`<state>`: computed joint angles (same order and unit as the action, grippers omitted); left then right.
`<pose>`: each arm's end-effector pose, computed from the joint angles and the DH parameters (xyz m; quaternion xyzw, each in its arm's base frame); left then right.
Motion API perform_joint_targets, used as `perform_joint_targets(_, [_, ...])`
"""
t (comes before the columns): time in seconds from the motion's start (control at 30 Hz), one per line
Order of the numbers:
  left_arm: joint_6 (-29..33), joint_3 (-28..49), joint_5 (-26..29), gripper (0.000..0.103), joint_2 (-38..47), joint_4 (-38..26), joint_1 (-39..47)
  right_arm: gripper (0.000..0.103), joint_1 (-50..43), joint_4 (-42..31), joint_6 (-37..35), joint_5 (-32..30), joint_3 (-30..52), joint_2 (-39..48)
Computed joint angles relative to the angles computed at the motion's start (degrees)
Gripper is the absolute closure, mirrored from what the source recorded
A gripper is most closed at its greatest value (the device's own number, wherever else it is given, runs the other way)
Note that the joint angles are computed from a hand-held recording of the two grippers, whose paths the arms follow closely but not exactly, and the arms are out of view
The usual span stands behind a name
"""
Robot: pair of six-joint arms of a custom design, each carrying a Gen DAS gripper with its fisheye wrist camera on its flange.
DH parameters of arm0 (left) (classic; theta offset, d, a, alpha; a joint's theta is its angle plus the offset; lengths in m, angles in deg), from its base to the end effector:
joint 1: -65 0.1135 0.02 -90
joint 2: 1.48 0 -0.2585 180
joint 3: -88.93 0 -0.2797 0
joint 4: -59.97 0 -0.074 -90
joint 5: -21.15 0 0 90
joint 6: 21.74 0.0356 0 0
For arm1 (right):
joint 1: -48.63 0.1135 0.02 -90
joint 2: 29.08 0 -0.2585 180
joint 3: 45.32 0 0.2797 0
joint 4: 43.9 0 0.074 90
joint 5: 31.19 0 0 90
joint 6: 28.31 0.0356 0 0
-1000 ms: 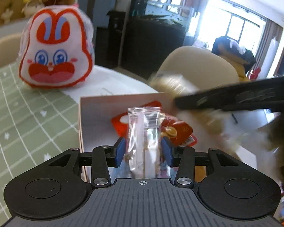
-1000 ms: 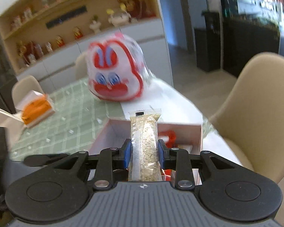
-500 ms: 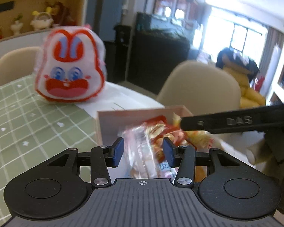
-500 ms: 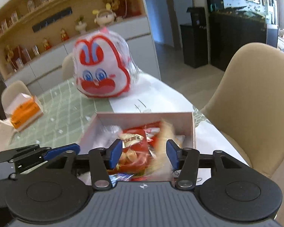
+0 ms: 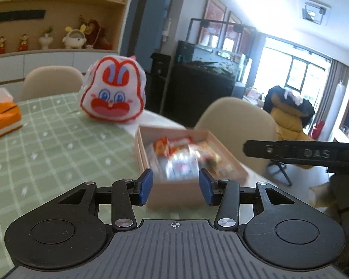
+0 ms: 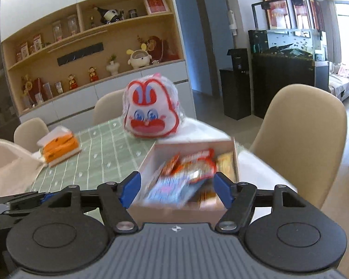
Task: Organize snacks
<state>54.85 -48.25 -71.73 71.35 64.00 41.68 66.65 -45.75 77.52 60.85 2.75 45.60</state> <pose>0.2619 -0.1109 0.1726 0.0599 0.8457 -0.1467 0.5096 0.2839 0.0910 0.1853 -0.0073 0.8591 0.1343 0.4938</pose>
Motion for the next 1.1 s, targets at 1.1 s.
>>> perform_joint_targets(1.1, [-6.13,-13.77,-19.45,0.089,-18.76,-11.73,-17.52,0.030,19.21,-5.33,10.98,14.88,-17.37,-13.68])
